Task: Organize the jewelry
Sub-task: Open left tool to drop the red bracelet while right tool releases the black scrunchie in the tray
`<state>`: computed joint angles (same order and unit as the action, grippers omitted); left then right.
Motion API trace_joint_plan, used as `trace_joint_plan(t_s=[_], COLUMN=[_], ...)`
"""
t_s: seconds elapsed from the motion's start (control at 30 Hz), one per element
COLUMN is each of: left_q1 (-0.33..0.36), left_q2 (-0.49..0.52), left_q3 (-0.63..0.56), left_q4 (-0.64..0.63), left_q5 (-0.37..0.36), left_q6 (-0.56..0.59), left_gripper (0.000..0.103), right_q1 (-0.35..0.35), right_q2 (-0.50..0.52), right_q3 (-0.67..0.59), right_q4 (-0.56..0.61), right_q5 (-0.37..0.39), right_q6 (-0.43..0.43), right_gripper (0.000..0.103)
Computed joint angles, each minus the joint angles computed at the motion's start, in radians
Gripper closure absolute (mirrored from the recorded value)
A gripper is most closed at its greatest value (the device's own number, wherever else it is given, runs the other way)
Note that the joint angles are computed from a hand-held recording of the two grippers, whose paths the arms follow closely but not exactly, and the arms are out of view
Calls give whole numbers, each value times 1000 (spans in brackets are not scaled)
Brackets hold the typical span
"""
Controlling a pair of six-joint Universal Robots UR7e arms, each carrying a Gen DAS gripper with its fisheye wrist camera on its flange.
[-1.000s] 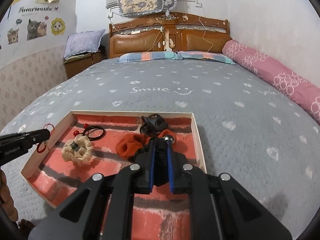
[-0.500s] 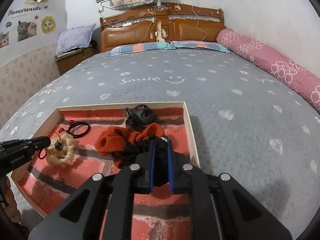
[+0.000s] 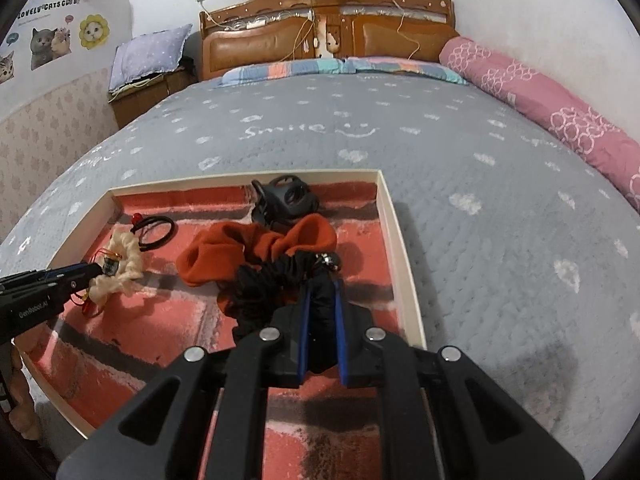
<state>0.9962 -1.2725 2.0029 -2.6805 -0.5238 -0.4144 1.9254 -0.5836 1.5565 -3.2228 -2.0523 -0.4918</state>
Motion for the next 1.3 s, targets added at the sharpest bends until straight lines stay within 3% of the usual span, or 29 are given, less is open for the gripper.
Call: trace_joint_plan(t_s=[0.1, 0.27, 0.3, 0.33, 0.4, 0.43, 0.57, 0.8, 1.03, 1.3], left_q1=[5, 4, 2, -3, -14, -19, -33, -65, -91, -113], left_q2=[-1, -1, 0, 3, 5, 5, 4, -11, -47, -53], left_q3=[-1, 3, 4, 6, 13, 17, 25, 43, 57, 70], left_q4=[3, -15, -19, -19, -40, -62, -74, -114, -108, -133], left_q5=[0, -11, -7, 14, 41, 52, 89, 135, 130, 155], left_q6=[-7, 7, 11, 9, 13, 24, 30, 48, 39, 67], left_gripper=[63, 58, 52, 38, 23, 20, 15, 5, 5, 5], right_q1=[-5, -6, -6, -5, -4, -4, 6, 16, 21, 27], right_q2=[-2, -1, 0, 1, 0, 0, -2, -13, -29, -33], right_q3=[-2, -6, -5, -6, -7, -8, 2, 18, 37, 46], right_q4=[16, 32, 30, 31, 35, 36, -6, -63, -126, -150], right_q5=[9, 8, 7, 4, 1, -1, -11, -11, 1, 1], right_q6=[15, 26, 25, 25, 27, 26, 5, -20, -24, -34], right_gripper=[91, 88, 88, 88, 88, 87, 54, 39, 21, 19])
